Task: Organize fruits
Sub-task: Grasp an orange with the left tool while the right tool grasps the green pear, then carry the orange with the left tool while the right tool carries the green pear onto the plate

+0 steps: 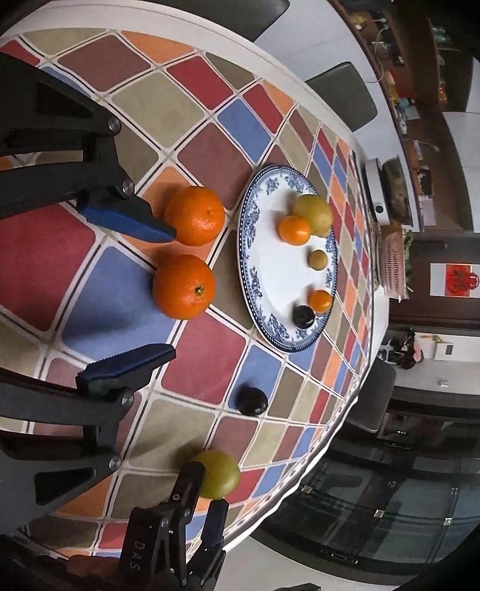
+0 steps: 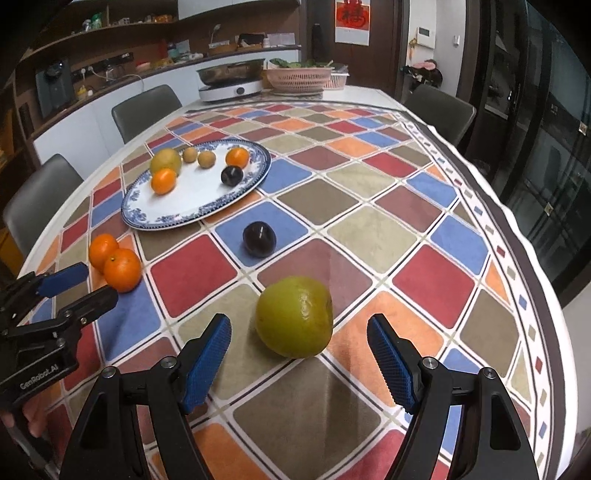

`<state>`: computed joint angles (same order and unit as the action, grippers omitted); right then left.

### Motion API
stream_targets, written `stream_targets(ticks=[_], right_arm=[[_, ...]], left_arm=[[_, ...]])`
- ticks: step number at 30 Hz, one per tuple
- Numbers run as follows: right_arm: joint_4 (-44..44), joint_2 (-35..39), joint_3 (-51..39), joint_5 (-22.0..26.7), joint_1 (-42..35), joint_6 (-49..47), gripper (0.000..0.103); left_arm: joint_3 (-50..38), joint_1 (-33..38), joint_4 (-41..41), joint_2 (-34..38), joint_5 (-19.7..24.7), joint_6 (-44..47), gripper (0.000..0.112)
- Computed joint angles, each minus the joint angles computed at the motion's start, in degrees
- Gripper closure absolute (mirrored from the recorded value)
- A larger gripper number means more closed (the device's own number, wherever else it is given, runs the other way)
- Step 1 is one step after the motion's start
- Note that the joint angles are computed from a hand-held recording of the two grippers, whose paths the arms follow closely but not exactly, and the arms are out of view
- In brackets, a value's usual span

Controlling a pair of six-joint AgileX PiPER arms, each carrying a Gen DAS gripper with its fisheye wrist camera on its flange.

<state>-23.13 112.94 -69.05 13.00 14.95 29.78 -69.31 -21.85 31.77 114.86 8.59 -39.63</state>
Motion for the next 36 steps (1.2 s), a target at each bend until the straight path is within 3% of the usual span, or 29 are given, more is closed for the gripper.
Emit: stream_targets(ticks=[8, 12, 17, 24, 36], right_arm=[[13.21, 2.7, -2.29, 0.12, -1.16, -12.23, 0.035], [22.94, 3.72, -3.15, 0.59, -2.29, -20.9, 0.043], [28.56, 4.55, -3.75, 0.46, -2.83, -26.38, 0.051], [29.7, 4.85, -3.84, -0.49, -2.88, -27.99, 0.054], [34.42, 0.95, -1.37, -2.37, -2.83, -33.9, 0.054]], left_arm=[[-5.36, -0.07, -6.29, 3.39, 3.73, 7.08, 0.065], [-6.86, -0.5, -2.98, 4.39, 4.79, 4.31, 0.065], [-8.04, -0.68, -1.09, 5.02, 5.96, 2.51, 0.071], [-8.16, 0.01, -9.81, 4.67, 5.82, 10.91, 0.071], [-4.7, -0.34, -8.9, -0.89, 4.36, 10.86, 0.071]])
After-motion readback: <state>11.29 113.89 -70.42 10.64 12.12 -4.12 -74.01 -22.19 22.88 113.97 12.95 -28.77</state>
